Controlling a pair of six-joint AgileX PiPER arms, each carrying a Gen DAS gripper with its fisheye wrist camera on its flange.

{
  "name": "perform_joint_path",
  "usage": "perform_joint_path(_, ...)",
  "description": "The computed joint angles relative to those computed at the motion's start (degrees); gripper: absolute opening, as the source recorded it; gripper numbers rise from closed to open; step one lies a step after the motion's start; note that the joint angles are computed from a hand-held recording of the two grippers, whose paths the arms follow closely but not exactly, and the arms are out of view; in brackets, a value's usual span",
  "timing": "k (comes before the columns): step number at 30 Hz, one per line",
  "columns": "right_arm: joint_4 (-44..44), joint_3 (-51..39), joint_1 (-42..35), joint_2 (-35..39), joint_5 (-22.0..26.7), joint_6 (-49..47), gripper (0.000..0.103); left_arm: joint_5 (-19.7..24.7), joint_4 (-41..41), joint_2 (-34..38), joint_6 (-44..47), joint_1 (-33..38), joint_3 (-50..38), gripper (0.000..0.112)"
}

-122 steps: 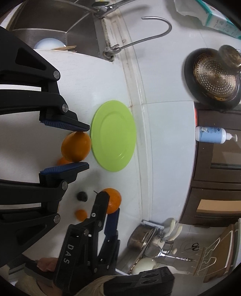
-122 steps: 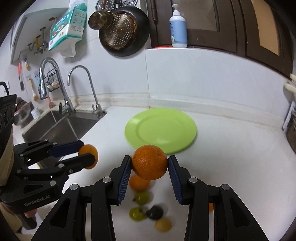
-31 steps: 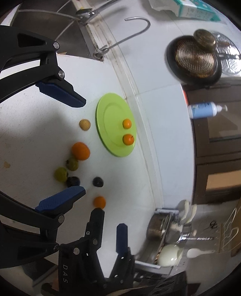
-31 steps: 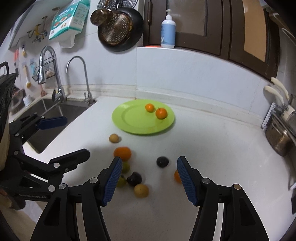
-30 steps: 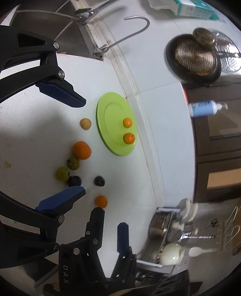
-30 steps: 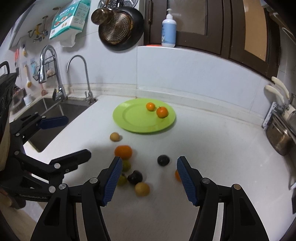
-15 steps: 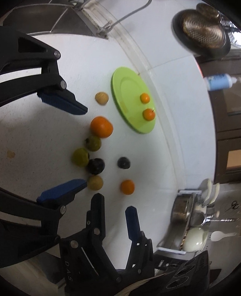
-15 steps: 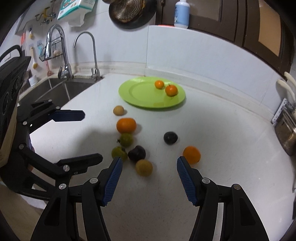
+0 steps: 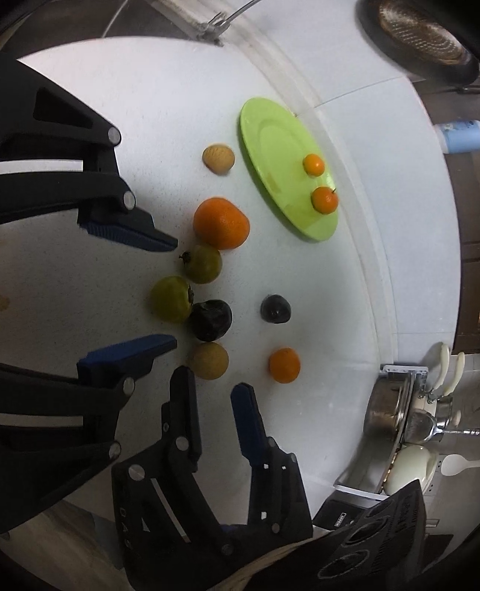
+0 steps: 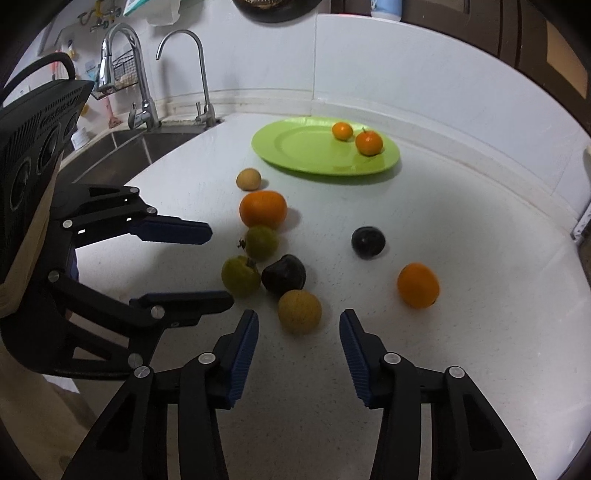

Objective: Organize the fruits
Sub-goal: 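Grasp the small green fruit with the left tool while the right tool grasps the tan fruit, then carry both fruits onto the green plate and open both tools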

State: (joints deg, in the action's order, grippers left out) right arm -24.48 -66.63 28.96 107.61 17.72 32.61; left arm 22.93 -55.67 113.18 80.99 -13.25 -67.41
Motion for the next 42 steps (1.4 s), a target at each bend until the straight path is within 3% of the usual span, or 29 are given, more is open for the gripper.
perform_joint_path(5, 7.84, -0.62, -1.38, 1.08, -1.1, -7.77, 0.042, 2.49, 2.32, 1.54, -4.0, 0.37, -1.99, 0.04)
perform_joint_path(20, 19.05, -2.01, -3.13, 3.14, -1.97, -18.67, 0.034, 5.24, 5.2, 3.88, -10.14, 0.42, -5.09, 0.03)
perform_joint_path(33, 15.18, -0.57, -2.56, 1.49, -3.12, -12.95, 0.03, 3.67, 1.39, 0.11, -7.82, 0.92, -1.72, 0.03)
perform_joint_path(42, 4.81, 0.49, -1.13, -1.49, -3.74, -1.51, 0.03, 2.93, -2.55, -4.7, -4.85, 2.82, 1.23, 0.03)
